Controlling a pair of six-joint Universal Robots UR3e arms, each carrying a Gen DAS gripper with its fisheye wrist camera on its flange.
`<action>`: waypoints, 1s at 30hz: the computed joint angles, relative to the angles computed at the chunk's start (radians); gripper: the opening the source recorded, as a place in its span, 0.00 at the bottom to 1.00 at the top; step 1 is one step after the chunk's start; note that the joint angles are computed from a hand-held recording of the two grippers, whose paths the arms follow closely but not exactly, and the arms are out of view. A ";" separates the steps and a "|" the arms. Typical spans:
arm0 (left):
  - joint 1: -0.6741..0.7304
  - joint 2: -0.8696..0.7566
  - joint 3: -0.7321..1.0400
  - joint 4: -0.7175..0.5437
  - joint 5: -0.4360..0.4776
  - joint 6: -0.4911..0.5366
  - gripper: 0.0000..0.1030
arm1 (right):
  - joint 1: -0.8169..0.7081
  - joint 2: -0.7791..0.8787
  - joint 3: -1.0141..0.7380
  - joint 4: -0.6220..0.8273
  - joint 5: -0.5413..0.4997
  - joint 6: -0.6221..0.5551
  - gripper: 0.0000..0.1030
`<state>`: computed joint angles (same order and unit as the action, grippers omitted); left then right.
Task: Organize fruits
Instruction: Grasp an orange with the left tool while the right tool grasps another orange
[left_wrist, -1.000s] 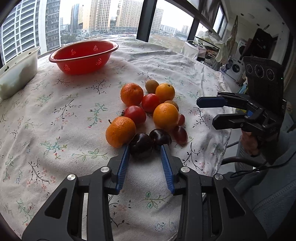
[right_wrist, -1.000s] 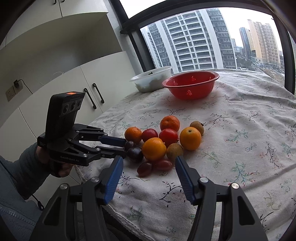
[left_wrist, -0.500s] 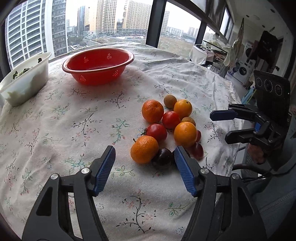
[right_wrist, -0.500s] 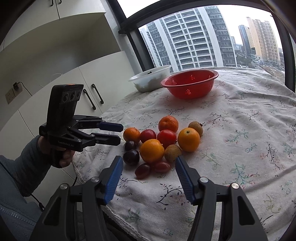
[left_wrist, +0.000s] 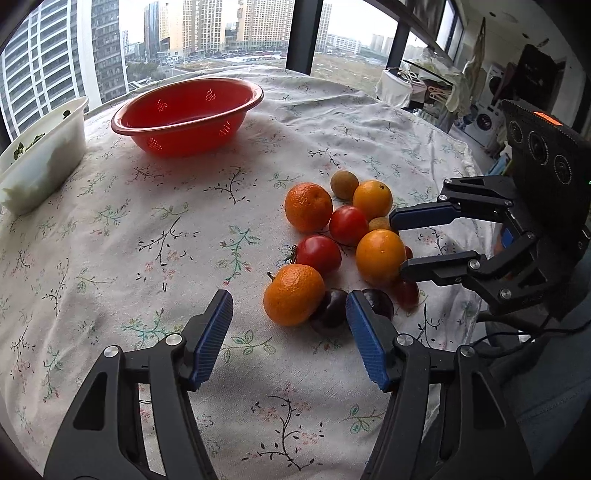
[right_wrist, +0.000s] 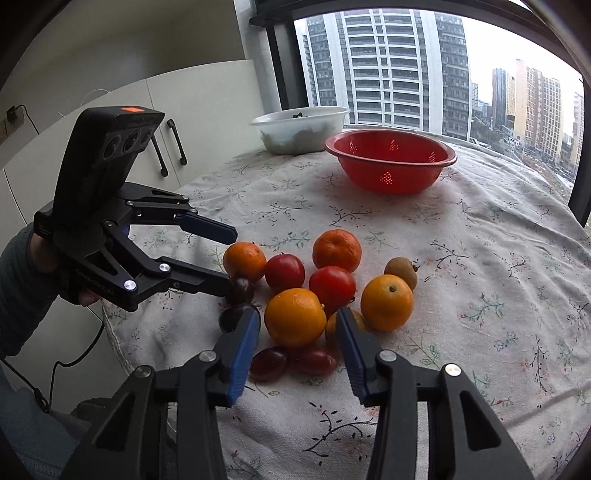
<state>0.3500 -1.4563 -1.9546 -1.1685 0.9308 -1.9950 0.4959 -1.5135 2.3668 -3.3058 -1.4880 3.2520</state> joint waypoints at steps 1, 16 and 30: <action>-0.001 -0.007 0.004 -0.001 -0.001 0.001 0.60 | 0.007 0.005 -0.016 0.017 -0.008 -0.003 0.45; -0.027 -0.056 0.058 -0.048 0.001 -0.004 0.52 | 0.165 0.119 -0.184 0.126 -0.243 -0.131 0.45; -0.025 -0.130 0.165 -0.189 -0.007 -0.026 0.44 | 0.153 0.112 -0.168 0.116 -0.227 -0.130 0.40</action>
